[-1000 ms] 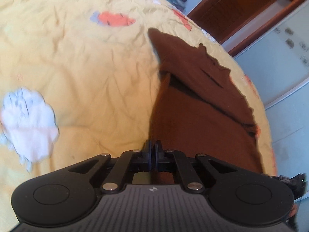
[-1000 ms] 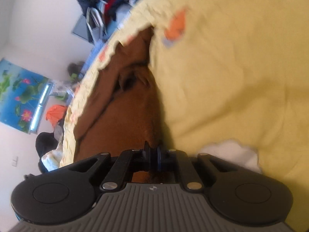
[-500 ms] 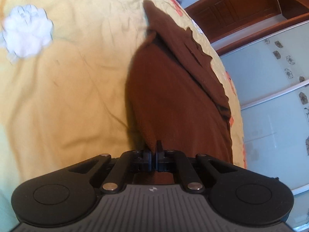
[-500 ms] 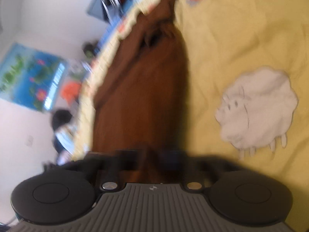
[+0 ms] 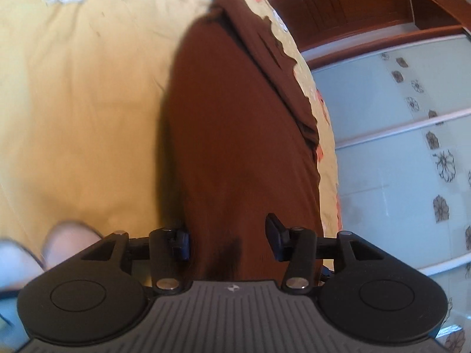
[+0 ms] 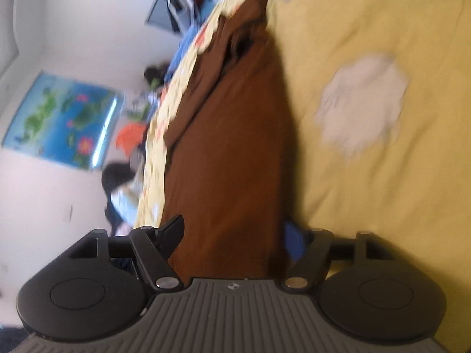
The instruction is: Fold small clothes
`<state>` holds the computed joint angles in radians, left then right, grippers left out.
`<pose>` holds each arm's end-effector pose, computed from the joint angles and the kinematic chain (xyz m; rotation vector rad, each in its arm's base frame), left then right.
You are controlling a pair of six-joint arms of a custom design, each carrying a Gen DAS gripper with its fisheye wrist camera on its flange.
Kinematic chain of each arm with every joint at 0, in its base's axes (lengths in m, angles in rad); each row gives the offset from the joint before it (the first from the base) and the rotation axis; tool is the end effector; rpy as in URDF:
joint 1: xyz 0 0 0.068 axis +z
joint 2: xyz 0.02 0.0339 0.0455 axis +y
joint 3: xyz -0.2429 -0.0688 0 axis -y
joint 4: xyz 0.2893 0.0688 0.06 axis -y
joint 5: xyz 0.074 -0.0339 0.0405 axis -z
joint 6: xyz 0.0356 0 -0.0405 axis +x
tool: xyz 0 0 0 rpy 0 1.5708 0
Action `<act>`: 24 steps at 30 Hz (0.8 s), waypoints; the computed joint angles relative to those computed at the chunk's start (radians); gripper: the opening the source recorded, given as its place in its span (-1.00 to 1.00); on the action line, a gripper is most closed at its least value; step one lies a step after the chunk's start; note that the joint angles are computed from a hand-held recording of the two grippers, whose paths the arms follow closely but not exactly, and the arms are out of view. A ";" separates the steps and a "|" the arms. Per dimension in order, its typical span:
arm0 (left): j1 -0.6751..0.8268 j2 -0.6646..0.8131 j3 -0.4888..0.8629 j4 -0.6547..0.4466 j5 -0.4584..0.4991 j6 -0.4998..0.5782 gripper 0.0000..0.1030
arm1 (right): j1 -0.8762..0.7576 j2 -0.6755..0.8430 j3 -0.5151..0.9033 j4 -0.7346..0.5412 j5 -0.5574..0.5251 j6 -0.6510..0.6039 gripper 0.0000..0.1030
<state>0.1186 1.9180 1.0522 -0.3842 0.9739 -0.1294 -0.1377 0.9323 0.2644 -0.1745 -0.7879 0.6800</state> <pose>0.3664 0.0140 0.0712 -0.0976 2.5298 -1.3378 0.2070 -0.0032 0.1025 0.6015 2.3390 1.1988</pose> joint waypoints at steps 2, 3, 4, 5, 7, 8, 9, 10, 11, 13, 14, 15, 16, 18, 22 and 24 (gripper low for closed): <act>-0.011 -0.012 -0.016 0.034 -0.020 -0.028 -0.36 | 0.047 0.020 0.018 -0.003 0.026 0.022 0.23; -0.014 -0.008 0.003 -0.004 -0.056 -0.005 -0.93 | 0.058 0.049 0.040 -0.029 0.036 0.002 -0.23; -0.013 -0.003 0.025 -0.047 -0.083 0.026 -0.90 | 0.075 0.083 0.071 -0.073 0.063 -0.041 -0.74; -0.002 -0.009 0.031 -0.067 -0.090 0.046 -0.91 | 0.090 0.070 0.084 -0.129 0.103 -0.078 -0.75; 0.024 -0.054 0.031 -0.123 -0.120 0.115 -0.91 | 0.054 -0.051 0.058 -0.214 0.117 -0.113 -0.76; 0.033 -0.073 0.030 -0.149 -0.138 0.155 -0.91 | 0.020 -0.126 0.047 -0.280 0.119 -0.142 -0.76; 0.037 -0.085 0.027 -0.164 -0.159 0.184 -0.91 | -0.008 -0.184 0.040 -0.342 0.132 -0.171 -0.76; 0.034 -0.085 0.025 -0.173 -0.188 0.208 -0.91 | -0.030 -0.211 0.037 -0.388 0.149 -0.196 -0.77; 0.027 -0.079 0.016 -0.167 -0.210 0.218 -0.90 | -0.039 -0.199 0.035 -0.405 0.166 -0.213 -0.77; 0.040 -0.081 -0.012 -0.128 -0.176 0.200 -0.89 | -0.059 -0.201 -0.009 -0.349 0.116 -0.171 -0.90; 0.045 -0.086 -0.018 -0.129 -0.166 0.189 -0.88 | -0.048 -0.227 -0.028 -0.330 0.119 -0.127 -0.87; 0.052 -0.083 -0.015 -0.150 -0.152 0.195 -0.79 | -0.030 -0.272 -0.052 -0.316 0.123 -0.087 -0.63; 0.055 -0.072 -0.008 -0.173 -0.133 0.200 -0.72 | -0.003 -0.302 -0.070 -0.293 0.124 -0.046 -0.29; 0.064 -0.059 -0.014 -0.176 -0.073 0.186 -0.29 | 0.010 -0.390 -0.114 -0.265 0.085 0.013 0.36; 0.032 -0.107 -0.077 -0.088 -0.058 0.123 -0.05 | 0.095 -0.327 -0.097 -0.174 0.140 0.070 0.38; 0.007 -0.109 -0.052 -0.134 -0.128 0.159 -0.92 | 0.106 -0.200 -0.040 -0.174 0.147 0.033 -0.58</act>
